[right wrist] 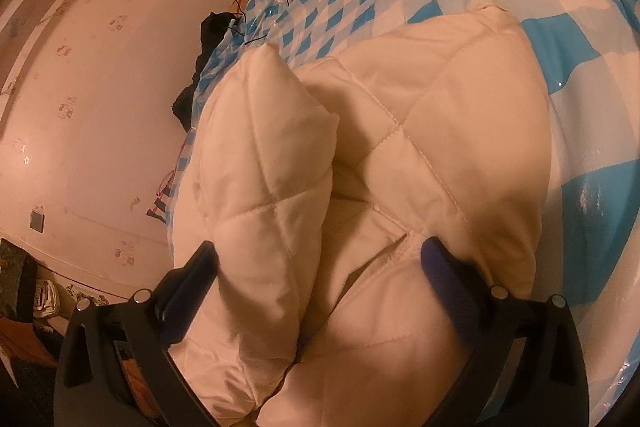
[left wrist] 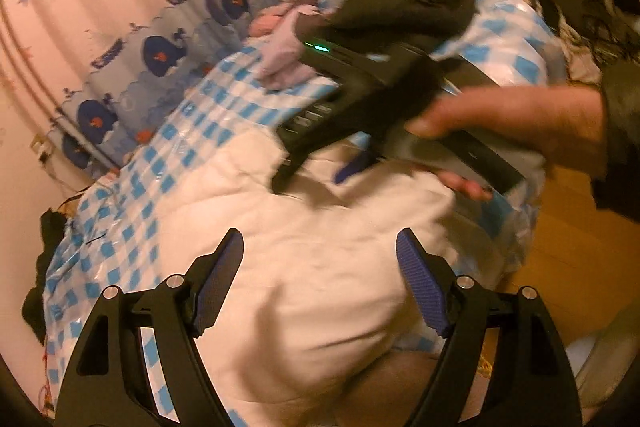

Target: Fold large clothes

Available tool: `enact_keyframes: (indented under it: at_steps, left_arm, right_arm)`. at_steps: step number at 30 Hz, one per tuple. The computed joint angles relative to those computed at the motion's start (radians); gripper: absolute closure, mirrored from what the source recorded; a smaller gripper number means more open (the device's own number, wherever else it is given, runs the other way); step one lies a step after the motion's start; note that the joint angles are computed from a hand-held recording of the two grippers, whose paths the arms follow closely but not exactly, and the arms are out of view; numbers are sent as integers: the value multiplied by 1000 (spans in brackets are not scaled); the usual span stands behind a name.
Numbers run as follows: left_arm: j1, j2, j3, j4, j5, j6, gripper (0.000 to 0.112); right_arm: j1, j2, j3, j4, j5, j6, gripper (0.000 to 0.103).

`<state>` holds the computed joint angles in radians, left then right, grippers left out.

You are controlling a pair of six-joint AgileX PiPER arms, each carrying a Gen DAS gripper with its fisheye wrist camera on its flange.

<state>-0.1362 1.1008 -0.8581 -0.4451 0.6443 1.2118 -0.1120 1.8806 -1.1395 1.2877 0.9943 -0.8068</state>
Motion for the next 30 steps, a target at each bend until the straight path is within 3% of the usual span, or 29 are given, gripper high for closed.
enact_keyframes:
  at_steps: [10, 23, 27, 30]
  left_arm:
    - [54, 109, -79, 9, -61, -69, 37]
    - [76, 247, -124, -28, -68, -79, 37]
    - [78, 293, -126, -41, -55, -75, 37]
    - [95, 324, -142, -70, -23, -55, 37]
  right_arm:
    - [-1, -5, 22, 38, -8, -46, 7]
    - [22, -33, 57, 57, -64, -84, 7]
    - [40, -39, 26, -16, -94, -24, 7]
    - [70, -69, -25, -179, -128, 128, 8]
